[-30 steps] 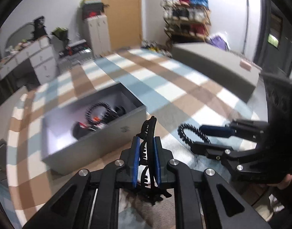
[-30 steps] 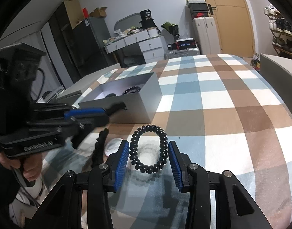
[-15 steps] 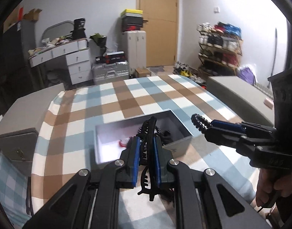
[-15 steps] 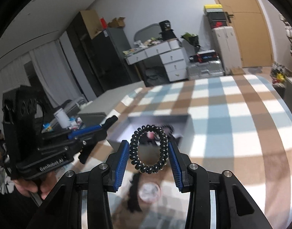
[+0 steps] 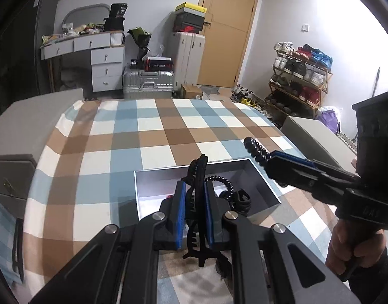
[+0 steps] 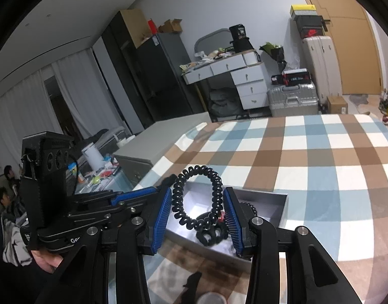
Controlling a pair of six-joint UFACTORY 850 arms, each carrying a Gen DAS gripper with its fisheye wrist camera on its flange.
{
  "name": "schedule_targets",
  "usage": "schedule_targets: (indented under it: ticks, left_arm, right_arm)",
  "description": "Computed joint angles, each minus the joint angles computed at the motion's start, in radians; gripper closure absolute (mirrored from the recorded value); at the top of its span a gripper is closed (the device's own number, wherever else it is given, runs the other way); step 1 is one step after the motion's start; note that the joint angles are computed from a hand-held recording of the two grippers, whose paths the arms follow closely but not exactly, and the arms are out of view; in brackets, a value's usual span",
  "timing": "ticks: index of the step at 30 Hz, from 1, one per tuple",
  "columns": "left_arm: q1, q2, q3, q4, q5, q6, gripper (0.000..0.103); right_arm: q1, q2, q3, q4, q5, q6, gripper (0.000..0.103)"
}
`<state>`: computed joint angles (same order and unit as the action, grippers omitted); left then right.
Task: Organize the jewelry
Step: 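Carry the bracelet and claw clip over the grey box and open both grippers, then move the left gripper back and grasp another black claw hair clip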
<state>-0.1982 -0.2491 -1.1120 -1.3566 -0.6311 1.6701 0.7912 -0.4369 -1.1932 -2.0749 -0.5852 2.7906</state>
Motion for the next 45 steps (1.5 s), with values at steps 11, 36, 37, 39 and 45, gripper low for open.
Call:
schedule_targets:
  ticks: [11, 36, 37, 39, 45]
  left_arm:
    - [-0.009, -0.071, -0.068, 0.088, -0.047, -0.082, 0.094]
    - [0.021, -0.043, -0.046, 0.009, -0.053, -0.043, 0.047]
    - [0.02, -0.04, -0.042, 0.001, -0.041, -0.04, 0.042]
    - [0.025, -0.025, -0.025, -0.028, -0.028, -0.023, 0.038]
    - [0.035, 0.016, 0.028, -0.092, -0.03, 0.039, 0.036]
  right_arm:
    - [-0.046, -0.049, -0.026, -0.027, 0.086, 0.042, 0.062]
    - [-0.01, -0.023, 0.008, 0.012, -0.031, -0.007, 0.031]
    - [-0.003, -0.019, 0.011, 0.031, -0.047, -0.026, 0.026]
    - [0.014, -0.01, 0.019, 0.059, -0.088, -0.054, 0.021]
    - [0.069, 0.01, 0.032, 0.153, -0.186, -0.155, 0.015]
